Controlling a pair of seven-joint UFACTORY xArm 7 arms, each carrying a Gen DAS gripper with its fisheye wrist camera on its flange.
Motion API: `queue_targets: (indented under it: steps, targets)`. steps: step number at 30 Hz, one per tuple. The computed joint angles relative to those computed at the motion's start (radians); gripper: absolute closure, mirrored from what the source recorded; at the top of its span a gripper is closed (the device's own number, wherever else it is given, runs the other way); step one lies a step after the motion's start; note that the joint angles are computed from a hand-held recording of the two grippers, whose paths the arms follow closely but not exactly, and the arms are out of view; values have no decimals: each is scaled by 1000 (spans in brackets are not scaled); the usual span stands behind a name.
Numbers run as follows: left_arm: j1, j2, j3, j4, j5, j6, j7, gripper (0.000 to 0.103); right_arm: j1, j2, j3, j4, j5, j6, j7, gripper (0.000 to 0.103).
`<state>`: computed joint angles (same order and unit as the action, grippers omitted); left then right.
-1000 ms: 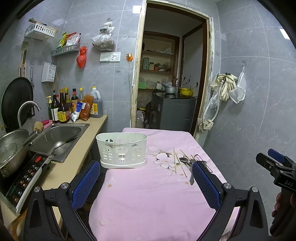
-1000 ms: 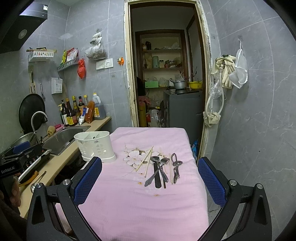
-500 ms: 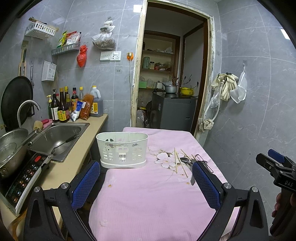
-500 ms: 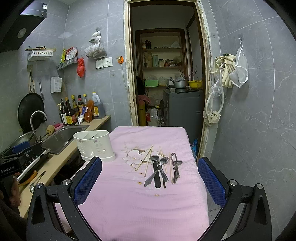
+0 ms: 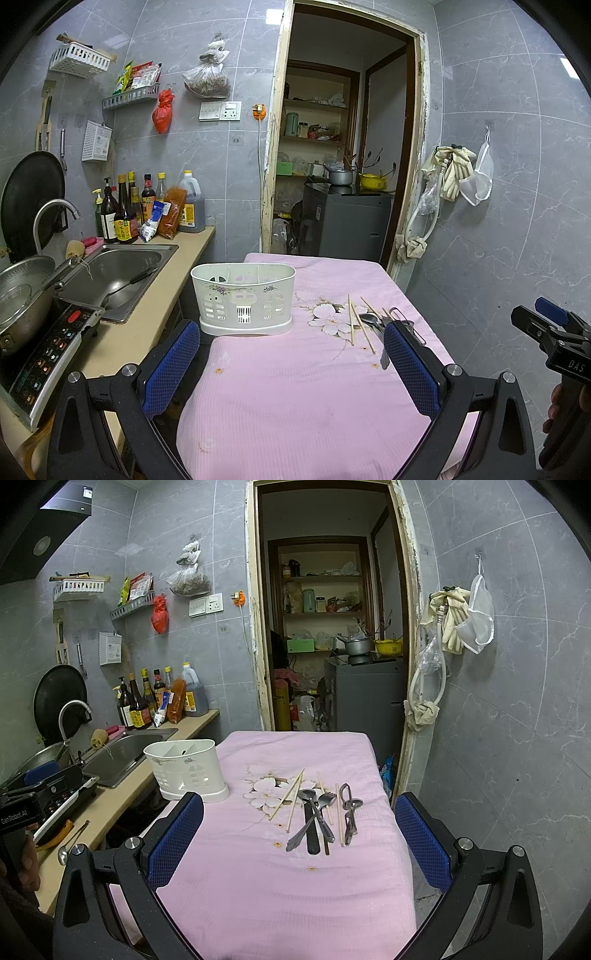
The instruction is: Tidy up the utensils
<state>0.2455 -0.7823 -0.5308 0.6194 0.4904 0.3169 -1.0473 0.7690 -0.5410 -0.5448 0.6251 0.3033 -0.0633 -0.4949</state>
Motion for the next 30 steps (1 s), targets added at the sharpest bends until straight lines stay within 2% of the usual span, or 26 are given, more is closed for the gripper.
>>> queue_targets:
  steps: [13, 20, 22, 29, 30]
  targets:
    - [-4, 3, 3, 1, 4, 3, -2, 2, -5, 2, 5, 3, 2, 6, 2, 1]
    - [-8, 4, 7, 3, 3, 6, 0, 2, 24, 7, -26, -11, -9, -18, 4, 1]
    - [15, 7, -2, -23, 16, -34, -14, 2, 30, 6, -34, -12, -13, -21, 5, 1]
    - [30, 9, -12, -38, 11, -56, -13, 2, 59, 6, -78, -5, -26, -19, 0, 1]
    - [57, 32, -20, -35, 21, -83, -15, 2, 55, 13, -75, -2, -25, -19, 2, 1]
